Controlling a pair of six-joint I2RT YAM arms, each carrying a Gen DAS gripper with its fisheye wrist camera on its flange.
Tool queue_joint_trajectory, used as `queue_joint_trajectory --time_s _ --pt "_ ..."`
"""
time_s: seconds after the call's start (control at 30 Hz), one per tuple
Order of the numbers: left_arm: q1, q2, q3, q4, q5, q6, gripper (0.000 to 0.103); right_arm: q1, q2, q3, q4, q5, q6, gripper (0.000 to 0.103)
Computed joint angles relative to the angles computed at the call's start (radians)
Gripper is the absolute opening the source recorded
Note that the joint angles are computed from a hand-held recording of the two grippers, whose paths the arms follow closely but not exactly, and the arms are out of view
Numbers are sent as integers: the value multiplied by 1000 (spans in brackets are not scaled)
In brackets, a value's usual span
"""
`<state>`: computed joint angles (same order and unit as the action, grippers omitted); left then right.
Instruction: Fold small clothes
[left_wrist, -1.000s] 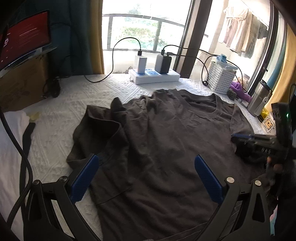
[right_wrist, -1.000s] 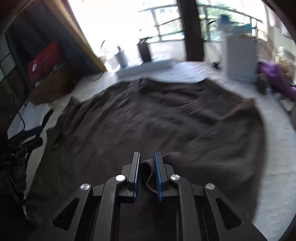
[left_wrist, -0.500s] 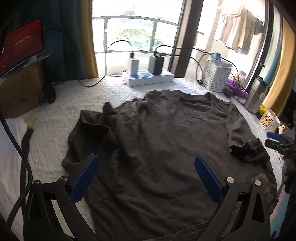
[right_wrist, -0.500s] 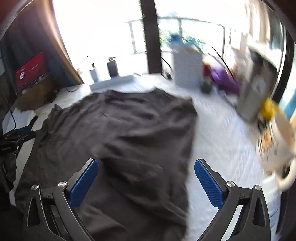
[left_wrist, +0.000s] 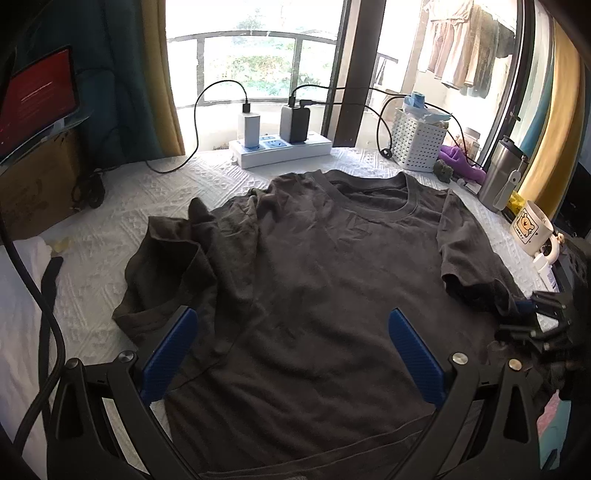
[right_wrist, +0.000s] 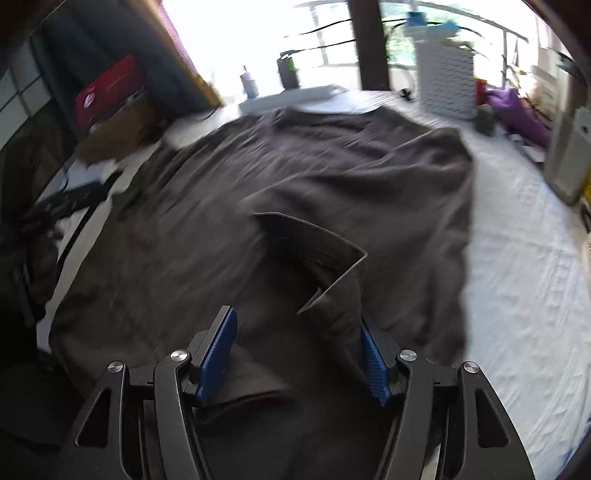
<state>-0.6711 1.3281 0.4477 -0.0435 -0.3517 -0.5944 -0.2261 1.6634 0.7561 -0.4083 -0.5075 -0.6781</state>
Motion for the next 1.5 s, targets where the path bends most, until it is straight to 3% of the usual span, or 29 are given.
queue_joint_trajectory --time_s 0.3,0.4,0.53,0.6,0.77,0.93,0.97,1.03,1.1,1.17,1.27,1.43,1.5 --pt "93 -68 -65 -30 6 26 102 29 -135 -18 -69 -26 17 66" --pt "166 -121 -93 -43 14 50 102 39 -82 50 -28 -35 88 66" --pt "282 -157 -125 -28 56 108 102 93 137 187 11 -42 238 66" --pt "367 -144 -135 6 106 159 102 132 225 243 -25 -42 244 68" --pt "537 6 -97 101 176 263 102 186 162 219 66 -34 311 69" --pt "517 65 -42 150 260 315 102 178 84 196 143 46 371 72" --pt "497 81 -33 163 267 328 99 168 80 196 149 54 379 72" --pt "468 147 2 177 291 364 80 142 78 200 152 54 397 72" --pt "461 249 47 185 333 398 40 114 74 195 161 52 411 72" --pt "474 322 68 190 362 401 23 93 71 186 167 53 416 72" --pt "477 263 15 212 358 391 10 75 64 175 169 56 409 72" --pt "493 104 -109 208 249 324 8 66 87 167 172 55 390 73" --pt "533 82 -143 214 263 292 8 69 105 167 176 52 389 73"
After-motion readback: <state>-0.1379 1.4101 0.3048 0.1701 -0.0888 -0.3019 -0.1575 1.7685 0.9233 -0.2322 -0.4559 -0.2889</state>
